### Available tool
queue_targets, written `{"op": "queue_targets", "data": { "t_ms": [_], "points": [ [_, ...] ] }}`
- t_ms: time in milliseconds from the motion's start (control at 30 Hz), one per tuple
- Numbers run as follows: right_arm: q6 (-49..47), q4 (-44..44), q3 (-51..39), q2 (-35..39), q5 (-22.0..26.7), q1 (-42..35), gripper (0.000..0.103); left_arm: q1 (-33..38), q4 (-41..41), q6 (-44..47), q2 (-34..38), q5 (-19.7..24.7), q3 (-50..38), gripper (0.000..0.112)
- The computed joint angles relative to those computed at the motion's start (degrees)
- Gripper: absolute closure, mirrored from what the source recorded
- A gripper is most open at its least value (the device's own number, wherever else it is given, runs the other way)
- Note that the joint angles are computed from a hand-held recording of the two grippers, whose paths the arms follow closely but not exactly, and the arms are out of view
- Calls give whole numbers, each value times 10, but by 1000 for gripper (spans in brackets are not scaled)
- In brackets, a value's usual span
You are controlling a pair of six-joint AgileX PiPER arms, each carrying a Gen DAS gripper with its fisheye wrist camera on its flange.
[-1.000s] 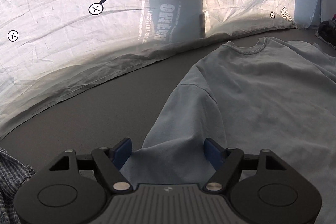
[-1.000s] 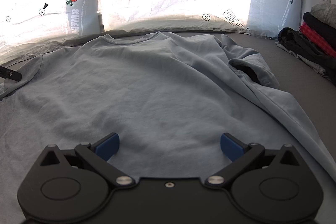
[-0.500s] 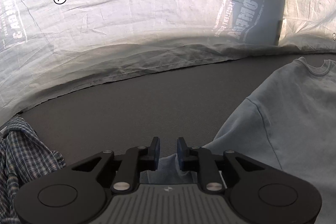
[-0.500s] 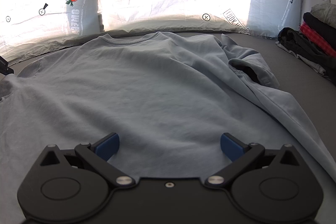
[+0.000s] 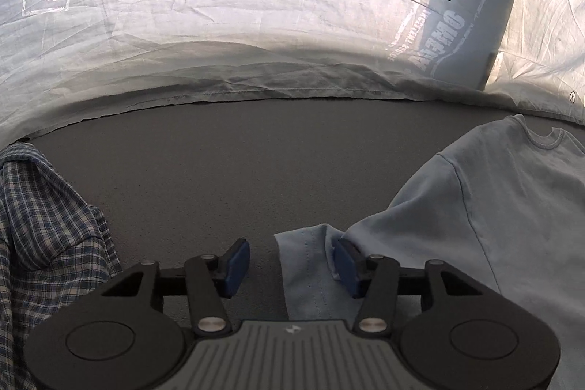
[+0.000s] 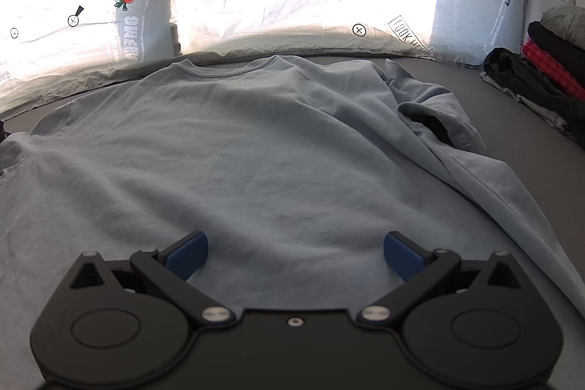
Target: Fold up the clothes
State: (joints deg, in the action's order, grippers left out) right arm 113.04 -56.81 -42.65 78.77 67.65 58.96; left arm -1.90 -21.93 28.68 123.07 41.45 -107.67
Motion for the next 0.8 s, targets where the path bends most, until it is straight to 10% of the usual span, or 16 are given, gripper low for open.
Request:
{"op": "queue_targets", "data": {
  "t_ms": [67, 400, 567, 667, 800],
  "points": [
    [0, 0, 0, 0, 0, 0, 0, 3, -15, -20, -4, 8, 3, 106],
    [1, 0, 1, -1, -1, 0, 0, 13, 72, -172, -4, 41, -19, 106],
    [4, -1, 4, -4, -4, 0, 0, -41, 262, -323, -40, 29, 15, 83],
    [-16, 2, 6, -13, -18, -11, 0, -35, 256, -356, -95, 13, 79, 51],
    [-114, 52, -10, -42, -59, -63, 0, -43, 263, -373, -201, 3, 188, 37]
  ]
}}
